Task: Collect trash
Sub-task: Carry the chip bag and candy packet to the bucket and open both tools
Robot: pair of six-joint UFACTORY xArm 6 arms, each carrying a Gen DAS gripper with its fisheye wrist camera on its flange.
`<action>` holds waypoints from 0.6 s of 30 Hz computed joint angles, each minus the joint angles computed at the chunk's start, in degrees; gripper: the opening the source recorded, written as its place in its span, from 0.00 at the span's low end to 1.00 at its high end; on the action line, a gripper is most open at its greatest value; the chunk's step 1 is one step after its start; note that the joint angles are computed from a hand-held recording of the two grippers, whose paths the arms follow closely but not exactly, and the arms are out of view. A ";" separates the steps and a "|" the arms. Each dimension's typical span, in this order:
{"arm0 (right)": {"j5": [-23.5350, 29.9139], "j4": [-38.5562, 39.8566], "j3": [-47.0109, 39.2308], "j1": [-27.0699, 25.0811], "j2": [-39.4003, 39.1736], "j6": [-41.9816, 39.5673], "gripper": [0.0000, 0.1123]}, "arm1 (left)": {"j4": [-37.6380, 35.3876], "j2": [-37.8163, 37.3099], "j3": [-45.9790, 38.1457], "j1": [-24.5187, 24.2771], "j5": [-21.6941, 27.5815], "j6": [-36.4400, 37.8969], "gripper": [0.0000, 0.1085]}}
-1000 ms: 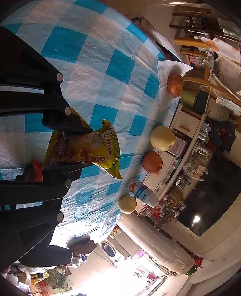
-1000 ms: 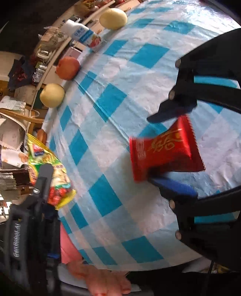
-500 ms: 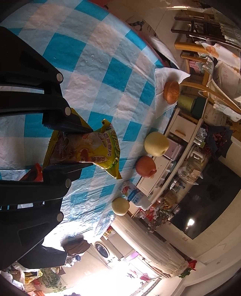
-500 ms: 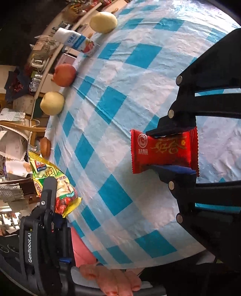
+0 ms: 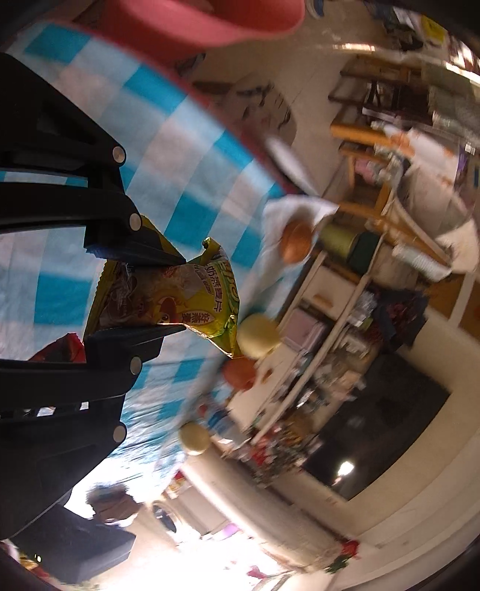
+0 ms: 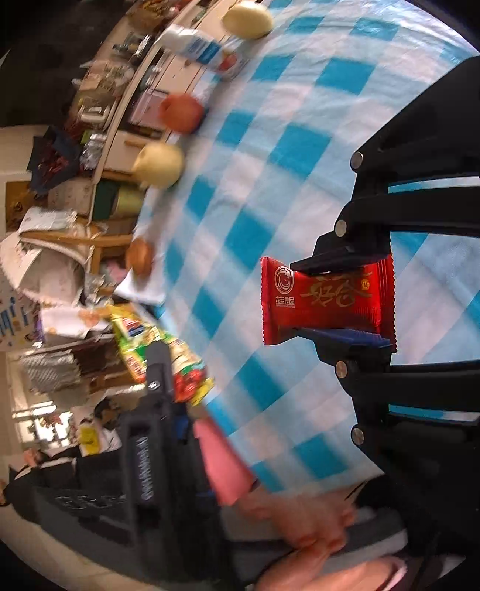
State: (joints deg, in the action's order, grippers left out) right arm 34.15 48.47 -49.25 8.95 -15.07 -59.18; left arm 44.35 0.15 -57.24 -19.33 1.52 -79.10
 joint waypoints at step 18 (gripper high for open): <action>2.77 7.19 -26.72 21.73 20.16 4.31 0.26 | 16.72 -20.91 17.45 20.90 12.99 -26.55 0.27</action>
